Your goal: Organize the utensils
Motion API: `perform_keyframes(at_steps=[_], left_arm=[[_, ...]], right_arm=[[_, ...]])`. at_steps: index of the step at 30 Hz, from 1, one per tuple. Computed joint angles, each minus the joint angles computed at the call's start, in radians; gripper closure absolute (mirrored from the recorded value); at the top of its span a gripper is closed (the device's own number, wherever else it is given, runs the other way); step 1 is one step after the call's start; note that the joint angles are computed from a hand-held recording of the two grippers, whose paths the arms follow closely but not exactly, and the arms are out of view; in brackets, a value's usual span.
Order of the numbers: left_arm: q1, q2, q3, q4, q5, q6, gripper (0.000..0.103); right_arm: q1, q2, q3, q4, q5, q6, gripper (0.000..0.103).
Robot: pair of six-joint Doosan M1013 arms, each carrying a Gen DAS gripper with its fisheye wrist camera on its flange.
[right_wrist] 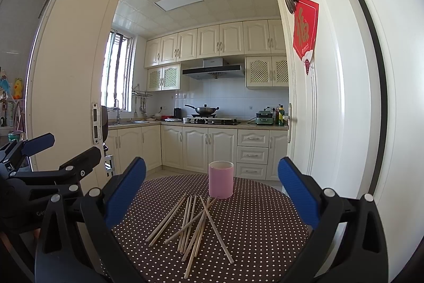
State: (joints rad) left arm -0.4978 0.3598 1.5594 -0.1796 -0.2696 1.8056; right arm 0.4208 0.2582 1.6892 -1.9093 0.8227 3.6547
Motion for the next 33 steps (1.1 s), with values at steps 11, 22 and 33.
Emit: perform_keyframes(at_steps=[11,22,33], left_arm=[[-0.004,0.004,-0.006,-0.046,0.01,0.047,0.006],[-0.008,0.015,-0.023,-0.07,0.027,0.067,0.006],[-0.011,0.057,-0.081,-0.208,0.066,0.217,0.006]], right_arm=[[-0.005,0.001,-0.005,0.016,-0.016,-0.005,0.007],[-0.018,0.003,-0.012,0.016,-0.047,-0.002,0.007],[-0.041,0.037,-0.051,0.042,-0.059,-0.045,0.007]])
